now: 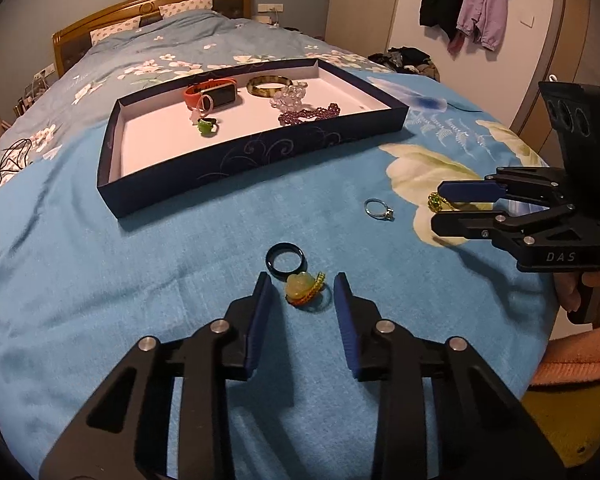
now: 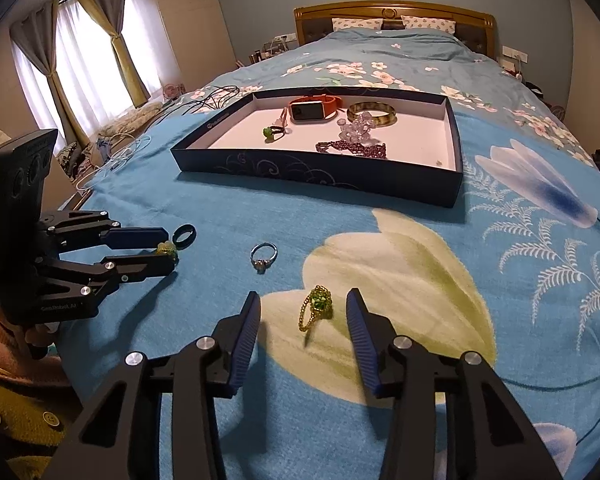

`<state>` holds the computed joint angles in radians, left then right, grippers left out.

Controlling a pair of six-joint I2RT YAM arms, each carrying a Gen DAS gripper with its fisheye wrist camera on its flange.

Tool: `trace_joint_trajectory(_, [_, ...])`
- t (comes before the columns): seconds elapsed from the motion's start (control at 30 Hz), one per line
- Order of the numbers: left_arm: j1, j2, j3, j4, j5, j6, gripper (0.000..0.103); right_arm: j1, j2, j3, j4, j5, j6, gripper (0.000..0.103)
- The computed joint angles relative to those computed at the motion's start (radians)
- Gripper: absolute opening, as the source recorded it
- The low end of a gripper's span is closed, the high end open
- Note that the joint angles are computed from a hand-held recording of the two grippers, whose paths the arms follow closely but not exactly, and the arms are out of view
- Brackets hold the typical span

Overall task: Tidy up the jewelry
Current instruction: 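Grasp the amber pendant ring with left tool while right tool grasps the gold green-stone ring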

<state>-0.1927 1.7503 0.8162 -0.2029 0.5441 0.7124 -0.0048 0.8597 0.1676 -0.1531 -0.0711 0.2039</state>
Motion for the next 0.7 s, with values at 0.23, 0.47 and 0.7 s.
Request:
trace_joint_trajectory(0.23, [-0.011, -0.010, -0.014, 0.011, -0.007, -0.011, 0.017, -0.003, 0.018, 0.004, 0.008, 0.007, 0.002, 0.012])
trace_joint_trajectory(0.47, [-0.005, -0.017, -0.019, 0.008, 0.004, -0.009, 0.017, -0.008, -0.007, -0.001, 0.003, -0.001, 0.003, 0.010])
trace_joint_trajectory(0.7, [0.014, -0.037, -0.020, -0.008, 0.033, -0.003, 0.017, -0.026, -0.057, 0.008, -0.026, -0.024, 0.008, 0.010])
